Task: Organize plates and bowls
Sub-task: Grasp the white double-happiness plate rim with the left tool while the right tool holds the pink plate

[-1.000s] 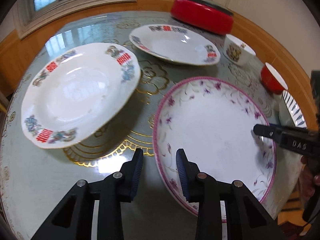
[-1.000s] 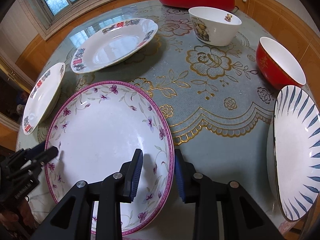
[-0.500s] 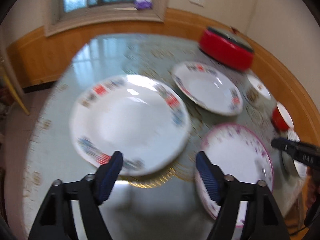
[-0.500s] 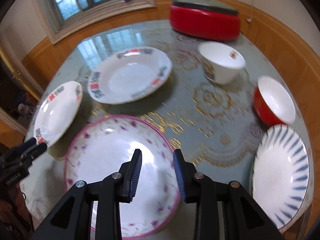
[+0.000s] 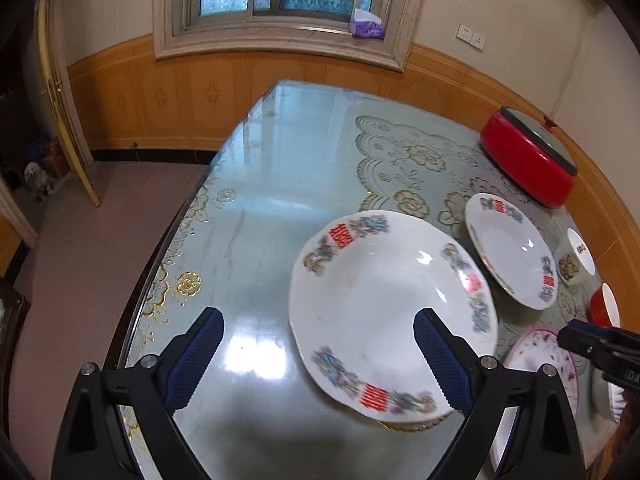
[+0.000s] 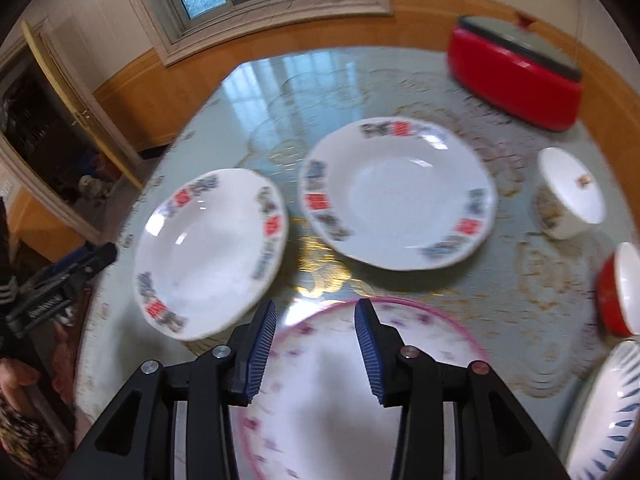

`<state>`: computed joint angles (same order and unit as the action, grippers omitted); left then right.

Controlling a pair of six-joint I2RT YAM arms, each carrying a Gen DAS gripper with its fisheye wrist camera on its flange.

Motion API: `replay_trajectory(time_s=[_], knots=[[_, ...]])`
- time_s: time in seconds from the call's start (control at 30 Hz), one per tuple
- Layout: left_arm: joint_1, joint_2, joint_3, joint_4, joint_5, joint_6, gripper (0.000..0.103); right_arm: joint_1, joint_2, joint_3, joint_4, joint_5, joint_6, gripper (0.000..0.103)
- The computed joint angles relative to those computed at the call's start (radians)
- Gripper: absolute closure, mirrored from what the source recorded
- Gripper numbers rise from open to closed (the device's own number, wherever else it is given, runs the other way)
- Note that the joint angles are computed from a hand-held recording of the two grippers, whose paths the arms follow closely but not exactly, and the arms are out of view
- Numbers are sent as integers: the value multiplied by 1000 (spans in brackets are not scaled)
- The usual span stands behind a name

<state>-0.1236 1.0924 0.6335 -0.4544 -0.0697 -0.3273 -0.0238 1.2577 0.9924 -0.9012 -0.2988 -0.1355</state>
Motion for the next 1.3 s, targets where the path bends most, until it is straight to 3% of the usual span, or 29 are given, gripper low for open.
replay_trajectory(time_s=[0.27, 0.6, 0.9, 1.03, 1.3], knots=[[136, 222, 59, 86, 139, 94, 4, 121, 170, 30, 91, 21, 130, 62], [141, 394, 120, 176, 173, 132, 5, 124, 321, 88, 111, -10, 187, 62], [118, 486, 157, 188, 177, 179, 41, 138, 413, 117, 145, -30, 196, 62], [104, 511, 164, 180, 165, 213, 58, 156, 423, 114, 164, -45, 186, 72], [93, 518, 167, 208, 153, 228, 64, 189, 448, 113, 196, -33, 206, 75]])
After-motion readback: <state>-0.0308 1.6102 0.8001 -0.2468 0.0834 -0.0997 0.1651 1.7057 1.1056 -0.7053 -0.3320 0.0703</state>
